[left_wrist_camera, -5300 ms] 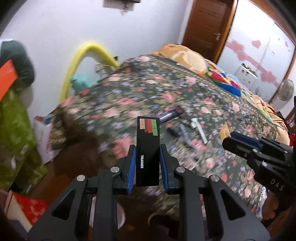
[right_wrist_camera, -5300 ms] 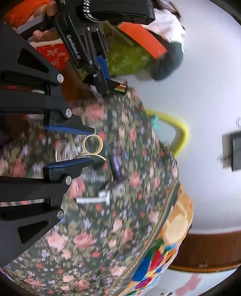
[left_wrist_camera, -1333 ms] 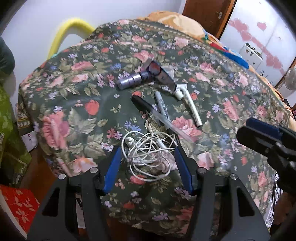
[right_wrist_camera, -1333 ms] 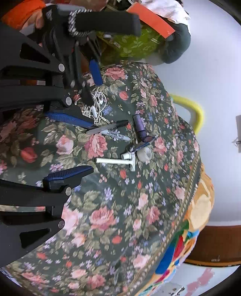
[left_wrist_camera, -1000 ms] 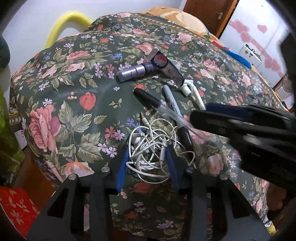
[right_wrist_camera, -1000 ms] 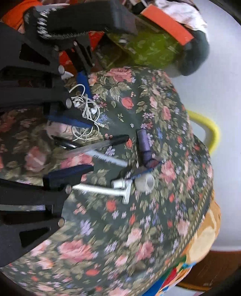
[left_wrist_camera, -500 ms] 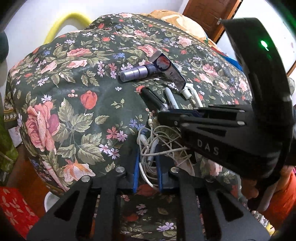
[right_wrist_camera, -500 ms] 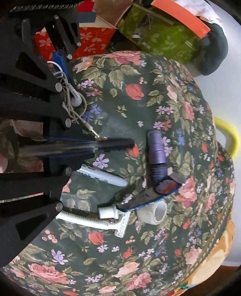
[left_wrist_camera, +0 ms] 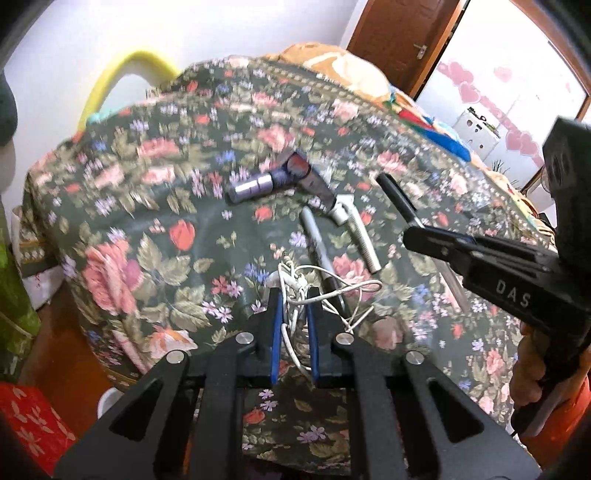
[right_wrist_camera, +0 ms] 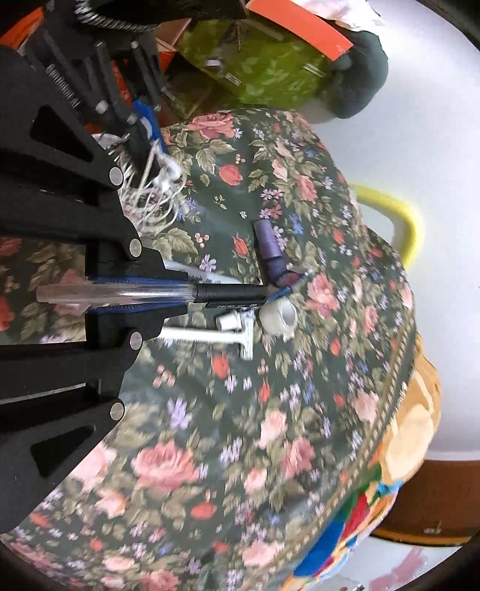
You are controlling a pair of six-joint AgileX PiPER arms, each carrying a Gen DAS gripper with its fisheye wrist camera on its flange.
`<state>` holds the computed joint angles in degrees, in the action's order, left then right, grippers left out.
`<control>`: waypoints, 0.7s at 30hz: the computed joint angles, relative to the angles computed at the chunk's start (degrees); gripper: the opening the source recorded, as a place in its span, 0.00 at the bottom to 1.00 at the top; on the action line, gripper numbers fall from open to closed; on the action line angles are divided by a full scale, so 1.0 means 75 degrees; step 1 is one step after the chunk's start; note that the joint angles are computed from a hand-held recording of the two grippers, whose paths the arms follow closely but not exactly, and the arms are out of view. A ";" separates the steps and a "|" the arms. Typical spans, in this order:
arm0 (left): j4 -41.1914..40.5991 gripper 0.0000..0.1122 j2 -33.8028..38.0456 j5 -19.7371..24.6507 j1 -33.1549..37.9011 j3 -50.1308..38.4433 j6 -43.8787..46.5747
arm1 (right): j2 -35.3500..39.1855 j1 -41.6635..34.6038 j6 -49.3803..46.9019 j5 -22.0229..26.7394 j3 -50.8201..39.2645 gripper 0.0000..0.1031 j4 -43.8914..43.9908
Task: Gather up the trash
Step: 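Carry the earphones with the left tool over the white bin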
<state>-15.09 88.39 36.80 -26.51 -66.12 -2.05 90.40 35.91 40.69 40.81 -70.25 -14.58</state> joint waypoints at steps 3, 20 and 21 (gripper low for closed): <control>0.0179 0.10 -0.0370 0.0308 0.0065 -0.0147 -0.0163 | -0.0272 0.0242 0.0364 0.0329 -0.0052 0.08 -0.0329; 0.0429 0.10 -0.3370 0.2245 0.1580 0.0204 0.0148 | -0.0417 0.2954 0.2581 0.1713 -0.1555 0.08 -0.1704; 0.0329 0.10 -0.3512 0.2362 0.1793 0.0235 0.0309 | -0.0313 0.3199 0.2755 0.1826 -0.1728 0.08 -0.1838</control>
<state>-12.62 62.05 54.52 -13.06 -64.36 0.26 88.05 59.90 61.36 54.51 -83.21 -28.37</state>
